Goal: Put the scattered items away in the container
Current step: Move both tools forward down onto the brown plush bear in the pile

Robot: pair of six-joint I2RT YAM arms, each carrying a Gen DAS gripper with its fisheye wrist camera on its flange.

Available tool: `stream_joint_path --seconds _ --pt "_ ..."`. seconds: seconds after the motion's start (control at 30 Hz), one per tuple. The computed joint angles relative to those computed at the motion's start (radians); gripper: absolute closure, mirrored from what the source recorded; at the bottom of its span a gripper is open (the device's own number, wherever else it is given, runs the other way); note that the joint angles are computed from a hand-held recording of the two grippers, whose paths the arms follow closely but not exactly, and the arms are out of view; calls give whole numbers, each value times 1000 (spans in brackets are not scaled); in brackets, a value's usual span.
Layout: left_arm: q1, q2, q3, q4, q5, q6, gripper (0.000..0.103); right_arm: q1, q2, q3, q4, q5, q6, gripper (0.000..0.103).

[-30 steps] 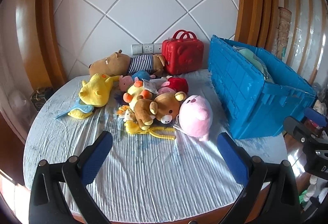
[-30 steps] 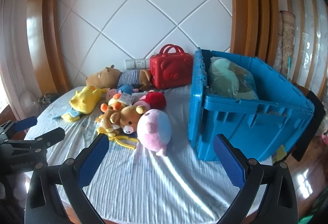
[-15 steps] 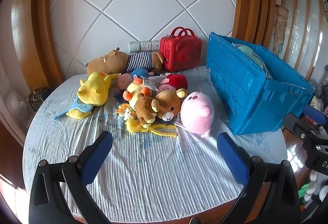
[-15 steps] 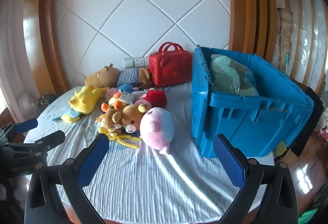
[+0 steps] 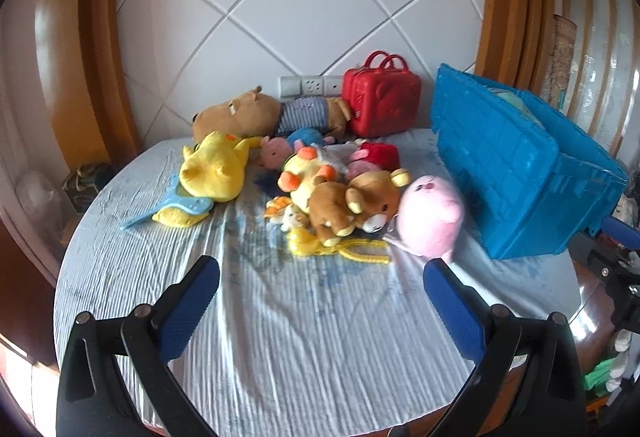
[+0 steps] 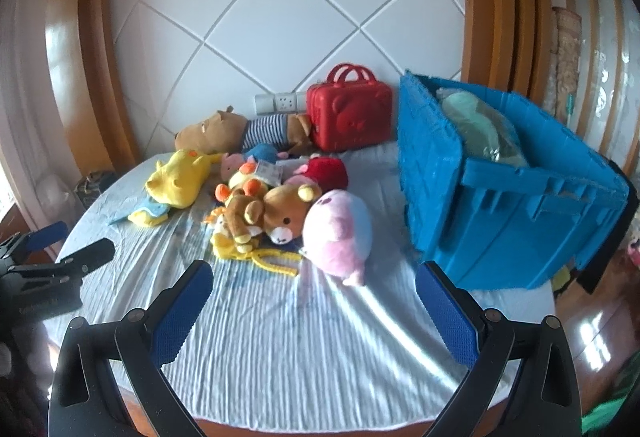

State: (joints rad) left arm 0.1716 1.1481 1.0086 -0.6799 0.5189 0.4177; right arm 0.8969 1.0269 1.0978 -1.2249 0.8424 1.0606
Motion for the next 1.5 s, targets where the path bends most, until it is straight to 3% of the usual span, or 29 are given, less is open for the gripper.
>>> stream_joint_path --seconds 0.17,0.37,0.5,0.67,0.83,1.0,1.33,1.5 --pt "7 112 16 57 -20 -28 0 -107 37 -49 169 -101 -152 0" --pt "-92 274 69 160 -160 -134 0 -360 114 -101 469 -318 -462 0" --pt "-199 425 172 206 -262 -230 0 -548 236 -81 620 -485 -626 0" --pt "-314 605 319 202 -361 -327 0 -731 438 27 717 -657 -814 4" --pt "-392 772 463 178 -442 -375 0 -846 609 141 748 -793 -920 10" --pt "-428 929 605 118 -480 -387 0 -903 783 287 720 -852 -992 31" --pt "-445 1144 807 40 -448 -376 5 -948 1044 532 626 -870 -1040 32" --pt "-453 1218 892 13 -447 -385 5 -975 1110 589 608 -925 -1038 39"
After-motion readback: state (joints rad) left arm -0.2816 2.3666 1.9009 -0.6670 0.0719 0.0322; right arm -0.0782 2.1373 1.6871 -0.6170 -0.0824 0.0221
